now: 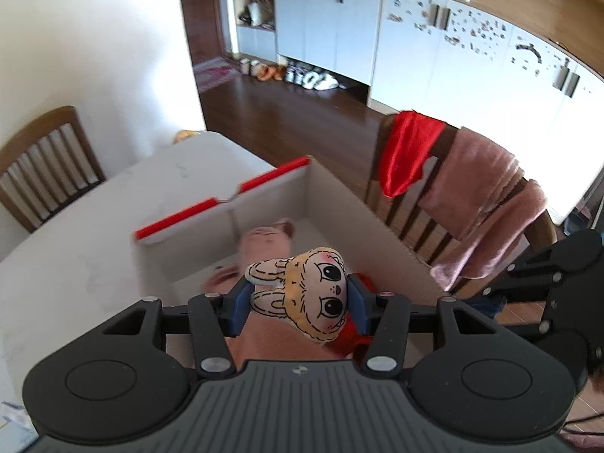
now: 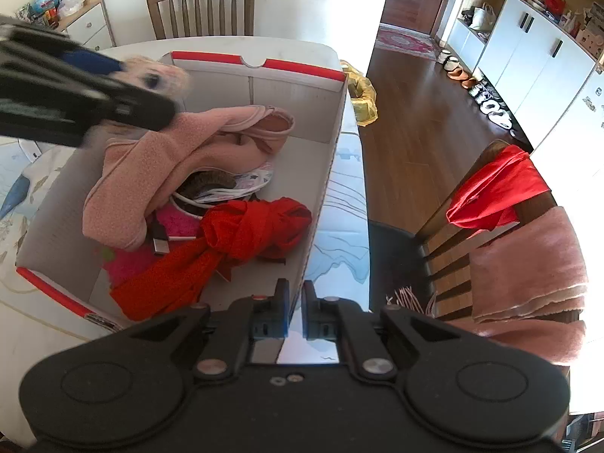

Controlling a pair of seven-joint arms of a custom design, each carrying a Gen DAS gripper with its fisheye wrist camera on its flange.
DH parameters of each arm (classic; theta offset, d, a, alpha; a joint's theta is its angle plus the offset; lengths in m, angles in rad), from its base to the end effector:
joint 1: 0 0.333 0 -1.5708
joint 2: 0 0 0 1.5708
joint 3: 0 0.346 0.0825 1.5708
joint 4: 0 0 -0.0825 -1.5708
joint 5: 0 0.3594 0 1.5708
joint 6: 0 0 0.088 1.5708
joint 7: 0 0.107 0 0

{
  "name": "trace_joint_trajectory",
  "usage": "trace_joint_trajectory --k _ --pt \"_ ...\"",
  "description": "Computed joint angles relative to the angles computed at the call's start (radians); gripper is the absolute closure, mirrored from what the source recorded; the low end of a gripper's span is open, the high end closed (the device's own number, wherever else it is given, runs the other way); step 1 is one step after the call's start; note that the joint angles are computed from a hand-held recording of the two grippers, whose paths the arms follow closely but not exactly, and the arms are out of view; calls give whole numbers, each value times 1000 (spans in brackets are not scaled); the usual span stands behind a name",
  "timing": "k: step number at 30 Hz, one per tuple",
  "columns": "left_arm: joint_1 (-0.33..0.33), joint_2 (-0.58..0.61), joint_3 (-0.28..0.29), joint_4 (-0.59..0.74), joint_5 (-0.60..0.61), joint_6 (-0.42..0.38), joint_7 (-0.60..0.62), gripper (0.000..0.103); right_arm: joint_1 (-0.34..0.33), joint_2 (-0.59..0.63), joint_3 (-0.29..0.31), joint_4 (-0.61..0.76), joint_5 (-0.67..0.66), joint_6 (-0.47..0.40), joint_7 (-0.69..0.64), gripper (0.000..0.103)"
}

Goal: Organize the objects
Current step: 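Carry the bunny plush with the left gripper over the box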

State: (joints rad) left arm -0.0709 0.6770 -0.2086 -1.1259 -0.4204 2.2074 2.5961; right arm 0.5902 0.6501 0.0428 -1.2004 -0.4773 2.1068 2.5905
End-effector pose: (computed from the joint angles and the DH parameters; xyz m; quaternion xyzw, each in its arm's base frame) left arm 0.7524 -0.1720 0.4964 -0.2445 0.9158 -0.3070 0.0852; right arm 0.6288 0.4222 0.4622 -0.6124 0.7532 -0.1998 0.1330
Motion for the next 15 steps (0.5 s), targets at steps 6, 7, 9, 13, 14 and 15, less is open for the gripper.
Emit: trace_joint_trajectory --k 6,7,9,13,14,15 --pt "-55 46 22 35 67 -25 -49 52 -4 -5 2 -11 3 11 0 98" --pt "-62 54 27 39 79 -21 -57 52 -4 -6 2 -13 3 13 0 98" --pt "-74 74 37 52 103 -12 -77 52 -3 -7 2 -15 2 14 2 98" --pt "-89 119 47 103 145 -35 -108 51 -2 -6 2 -12 -2 8 -12 97" --pt "-88 130 45 120 149 -51 -113 51 -4 -7 3 -15 -1 10 -13 97" --pt "-87 141 43 137 153 -69 -118 51 -5 -9 4 -18 0 13 -14 97"
